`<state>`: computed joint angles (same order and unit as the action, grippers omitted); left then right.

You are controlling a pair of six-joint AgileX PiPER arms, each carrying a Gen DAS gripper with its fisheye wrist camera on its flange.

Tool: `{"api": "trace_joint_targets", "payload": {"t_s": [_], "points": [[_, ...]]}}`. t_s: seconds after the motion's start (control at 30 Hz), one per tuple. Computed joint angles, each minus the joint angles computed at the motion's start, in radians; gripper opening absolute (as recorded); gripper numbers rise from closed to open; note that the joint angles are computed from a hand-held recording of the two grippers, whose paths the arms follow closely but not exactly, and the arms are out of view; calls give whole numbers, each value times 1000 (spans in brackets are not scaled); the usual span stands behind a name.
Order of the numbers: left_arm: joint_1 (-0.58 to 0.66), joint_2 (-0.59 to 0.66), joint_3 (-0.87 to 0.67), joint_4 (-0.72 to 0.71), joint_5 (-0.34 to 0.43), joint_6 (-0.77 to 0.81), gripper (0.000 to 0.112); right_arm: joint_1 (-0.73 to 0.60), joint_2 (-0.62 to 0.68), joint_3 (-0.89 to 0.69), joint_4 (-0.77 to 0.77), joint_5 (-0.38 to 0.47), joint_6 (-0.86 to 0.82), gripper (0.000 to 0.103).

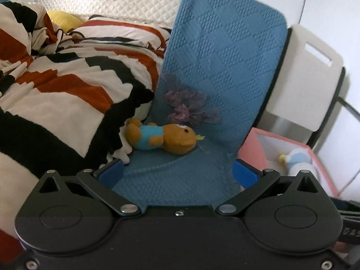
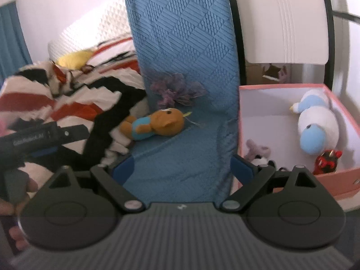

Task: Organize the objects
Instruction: 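Withdraw both tools from the box back toward the cushion, then move the left gripper toward the brown teddy bear while the right approaches the purple bow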

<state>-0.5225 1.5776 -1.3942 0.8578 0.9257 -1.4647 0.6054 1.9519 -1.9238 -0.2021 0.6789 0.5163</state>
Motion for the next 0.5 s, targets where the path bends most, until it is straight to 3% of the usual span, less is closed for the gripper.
{"api": "trace_joint_targets", "payload": {"t_s": [0.43, 0.5], "points": [[185, 101, 141, 136, -329, -194, 103, -21, 287, -412, 84, 142, -77, 93], [196, 123, 142, 174, -342, -243, 103, -22, 347, -514, 77, 187, -90, 93]]}}
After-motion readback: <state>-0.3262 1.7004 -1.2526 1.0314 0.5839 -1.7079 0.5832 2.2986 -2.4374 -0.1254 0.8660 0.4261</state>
